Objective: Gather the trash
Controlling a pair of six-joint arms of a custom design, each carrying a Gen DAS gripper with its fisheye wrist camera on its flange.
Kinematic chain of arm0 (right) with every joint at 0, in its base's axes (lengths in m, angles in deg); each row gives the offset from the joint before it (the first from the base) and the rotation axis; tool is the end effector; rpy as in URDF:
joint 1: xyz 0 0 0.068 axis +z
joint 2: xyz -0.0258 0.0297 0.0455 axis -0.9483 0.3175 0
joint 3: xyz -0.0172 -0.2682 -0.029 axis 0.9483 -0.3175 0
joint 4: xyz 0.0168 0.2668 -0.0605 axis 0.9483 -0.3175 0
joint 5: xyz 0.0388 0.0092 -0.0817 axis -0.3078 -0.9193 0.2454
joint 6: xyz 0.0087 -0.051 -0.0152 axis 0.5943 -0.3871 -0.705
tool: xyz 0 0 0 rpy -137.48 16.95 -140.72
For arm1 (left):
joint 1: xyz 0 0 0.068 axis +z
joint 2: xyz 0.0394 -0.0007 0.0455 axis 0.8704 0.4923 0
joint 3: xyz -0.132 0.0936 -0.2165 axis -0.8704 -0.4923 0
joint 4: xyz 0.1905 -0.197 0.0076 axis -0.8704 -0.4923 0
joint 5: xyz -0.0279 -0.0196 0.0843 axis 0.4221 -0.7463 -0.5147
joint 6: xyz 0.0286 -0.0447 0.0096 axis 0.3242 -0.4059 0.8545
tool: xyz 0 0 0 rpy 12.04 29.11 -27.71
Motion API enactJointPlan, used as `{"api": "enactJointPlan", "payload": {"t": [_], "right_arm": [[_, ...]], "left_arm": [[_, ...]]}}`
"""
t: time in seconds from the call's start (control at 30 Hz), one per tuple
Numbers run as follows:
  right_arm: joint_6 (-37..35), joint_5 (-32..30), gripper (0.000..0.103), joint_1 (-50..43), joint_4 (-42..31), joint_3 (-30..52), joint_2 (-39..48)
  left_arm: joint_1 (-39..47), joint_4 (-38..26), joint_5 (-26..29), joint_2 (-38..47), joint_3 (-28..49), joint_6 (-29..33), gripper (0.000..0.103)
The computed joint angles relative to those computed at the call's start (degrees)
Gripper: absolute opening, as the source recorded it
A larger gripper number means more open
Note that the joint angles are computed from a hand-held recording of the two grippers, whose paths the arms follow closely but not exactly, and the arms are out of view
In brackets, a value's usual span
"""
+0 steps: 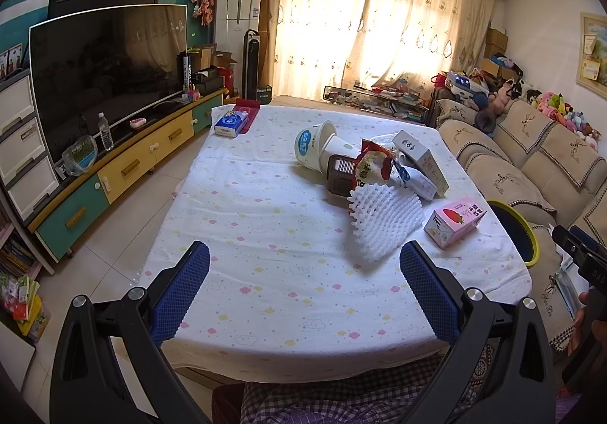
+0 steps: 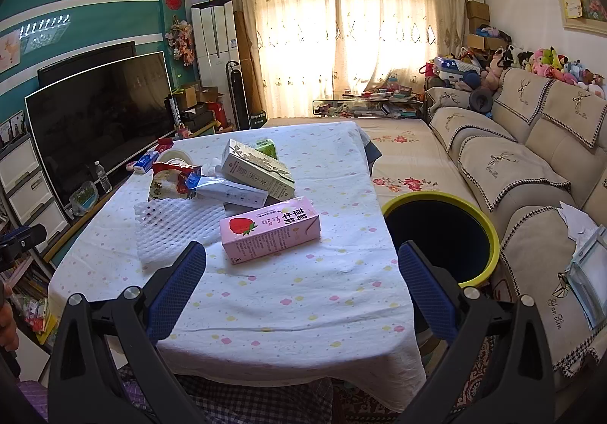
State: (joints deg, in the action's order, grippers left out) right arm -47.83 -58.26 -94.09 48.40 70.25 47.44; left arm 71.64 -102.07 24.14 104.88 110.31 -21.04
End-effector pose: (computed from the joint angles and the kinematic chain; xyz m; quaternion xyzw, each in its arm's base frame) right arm 0.1655 -0.0590 0.2705 0.0849 0.8694 0.0050 0.4867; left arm 0.1955 0.0264 0.2777 0.0449 0.8865 -0.0796 0.4537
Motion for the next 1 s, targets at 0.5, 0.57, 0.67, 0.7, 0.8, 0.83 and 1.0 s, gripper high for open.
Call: {"api": "enactJointPlan", "payload": {"t": [0.5, 0.57, 0.67, 0.7, 0.8, 0.83, 1.0], "right_arm": [[-0.47, 0.33, 0.097, 0.3, 2.29, -0.48, 2.85], [-0.36, 0.3, 0.097, 1.22, 3.02, 0.05, 4.94], [0.63, -0.13, 0.097, 3.63, 4.73, 1.05, 9.28], [0.81, -0.58, 0.097, 4.77, 5.38, 1.29, 10.64], [0.92, 0.2, 0.097, 9.73, 7.11, 1.54, 13.03], [1.17, 0.86, 0.097, 11.8, 7.59, 1.61, 13.58], [2.1, 5.01, 0.097, 22.84, 11.75, 2.75, 19.69]], "left_arm": [[-1.2, 1.41, -0.97, 2.09, -1.09, -0.52, 0.099], [-1.19, 1.83, -0.89, 2.86, -1.14, -0.62, 0.099], [-0.77, 2.62, -0.55, 4.24, -1.3, -0.73, 0.099], [-0.52, 2.76, -0.32, 4.67, -1.18, -0.73, 0.099], [0.32, 3.55, 0.12, 5.28, -1.4, -0.74, 0.099], [0.83, 3.84, 0.37, 5.35, -1.45, -0.63, 0.099], [4.36, 4.69, 0.69, 4.6, -1.07, -0.56, 0.099]]}}
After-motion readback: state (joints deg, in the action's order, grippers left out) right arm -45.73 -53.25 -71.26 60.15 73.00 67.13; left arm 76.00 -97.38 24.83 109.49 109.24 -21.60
